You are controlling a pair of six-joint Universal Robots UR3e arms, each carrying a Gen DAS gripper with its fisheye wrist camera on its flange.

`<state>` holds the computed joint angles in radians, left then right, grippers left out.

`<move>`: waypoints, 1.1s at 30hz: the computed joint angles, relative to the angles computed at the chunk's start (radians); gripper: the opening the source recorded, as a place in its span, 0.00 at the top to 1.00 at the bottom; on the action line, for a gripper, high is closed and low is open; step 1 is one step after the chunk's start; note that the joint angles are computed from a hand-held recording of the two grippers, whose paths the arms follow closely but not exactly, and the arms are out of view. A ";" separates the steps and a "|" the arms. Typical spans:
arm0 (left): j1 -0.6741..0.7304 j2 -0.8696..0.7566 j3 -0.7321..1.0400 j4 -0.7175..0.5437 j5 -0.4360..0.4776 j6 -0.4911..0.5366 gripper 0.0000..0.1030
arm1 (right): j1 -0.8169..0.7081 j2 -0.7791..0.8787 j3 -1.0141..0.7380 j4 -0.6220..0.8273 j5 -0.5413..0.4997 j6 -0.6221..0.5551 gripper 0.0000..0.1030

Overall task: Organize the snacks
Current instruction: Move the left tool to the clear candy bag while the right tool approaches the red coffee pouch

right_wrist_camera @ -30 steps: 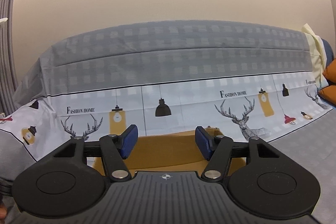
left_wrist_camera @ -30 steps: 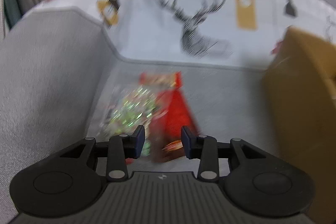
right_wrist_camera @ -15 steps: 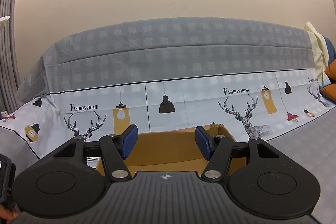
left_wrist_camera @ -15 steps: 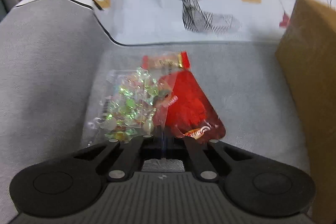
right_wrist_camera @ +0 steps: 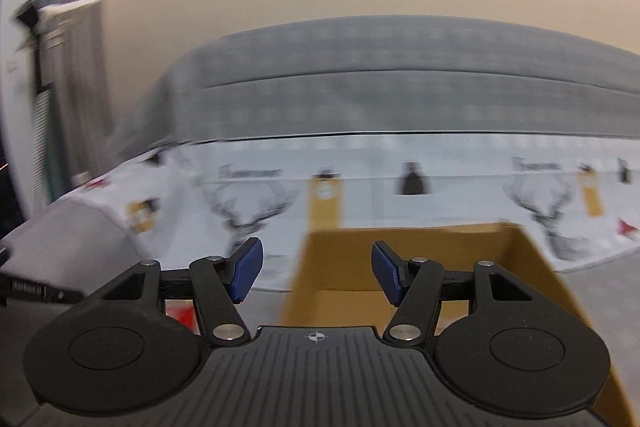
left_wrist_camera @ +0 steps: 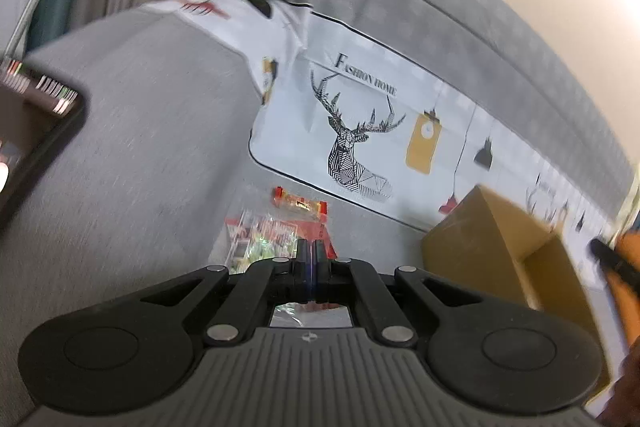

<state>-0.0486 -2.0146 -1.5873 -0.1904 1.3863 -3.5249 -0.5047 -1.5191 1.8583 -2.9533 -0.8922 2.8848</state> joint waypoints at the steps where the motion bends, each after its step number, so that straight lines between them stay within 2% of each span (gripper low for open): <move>1: -0.009 -0.011 0.023 -0.038 0.013 0.008 1.00 | 0.021 0.002 -0.005 0.015 0.002 -0.019 0.39; 3: -0.038 -0.073 0.119 -0.139 0.043 0.060 0.99 | 0.067 0.013 -0.024 0.044 -0.009 -0.039 0.39; 6: -0.109 -0.176 0.260 -0.214 0.161 0.169 0.83 | 0.125 0.027 -0.042 0.063 -0.032 -0.048 0.39; 8: -0.145 -0.251 0.353 -0.242 0.195 0.224 0.59 | 0.166 0.039 -0.053 0.072 -0.060 -0.058 0.39; 11: -0.196 -0.336 0.448 -0.256 0.237 0.303 0.45 | 0.202 0.058 -0.075 0.092 -0.086 -0.069 0.39; 13: -0.236 -0.402 0.523 -0.258 0.297 0.359 0.39 | 0.210 0.063 -0.084 0.106 -0.100 -0.062 0.39; 15: -0.282 -0.493 0.632 -0.275 0.420 0.420 0.39 | 0.212 0.072 -0.093 0.111 -0.110 -0.042 0.39; 16: -0.297 -0.536 0.692 -0.307 0.477 0.440 0.42 | 0.215 0.078 -0.101 0.113 -0.118 -0.031 0.39; 17: -0.309 -0.567 0.743 -0.343 0.530 0.447 0.60 | 0.219 0.084 -0.107 0.112 -0.127 -0.023 0.39; 18: -0.313 -0.580 0.762 -0.349 0.582 0.444 0.72 | 0.225 0.091 -0.113 0.113 -0.137 -0.017 0.38; 19: -0.313 -0.571 0.743 -0.317 0.619 0.431 0.77 | 0.230 0.102 -0.123 0.114 -0.145 -0.015 0.38; 22: -0.321 -0.563 0.696 -0.186 0.761 0.399 0.77 | 0.253 0.117 -0.137 0.120 -0.170 -0.028 0.38; 25: -0.301 -0.548 0.658 -0.129 0.818 0.348 0.77 | 0.283 0.138 -0.154 0.120 -0.194 -0.030 0.37; 26: -0.285 -0.534 0.641 -0.125 0.817 0.318 0.78 | 0.294 0.145 -0.162 0.129 -0.201 -0.030 0.37; 28: -0.227 -0.466 0.536 -0.063 0.691 0.239 0.78 | 0.322 0.168 -0.188 0.149 -0.223 -0.024 0.35; 30: -0.223 -0.452 0.516 -0.047 0.658 0.259 0.80 | 0.353 0.196 -0.221 0.181 -0.240 -0.015 0.35; 33: -0.195 -0.428 0.485 -0.046 0.591 0.228 0.90 | 0.402 0.246 -0.272 0.220 -0.261 -0.012 0.31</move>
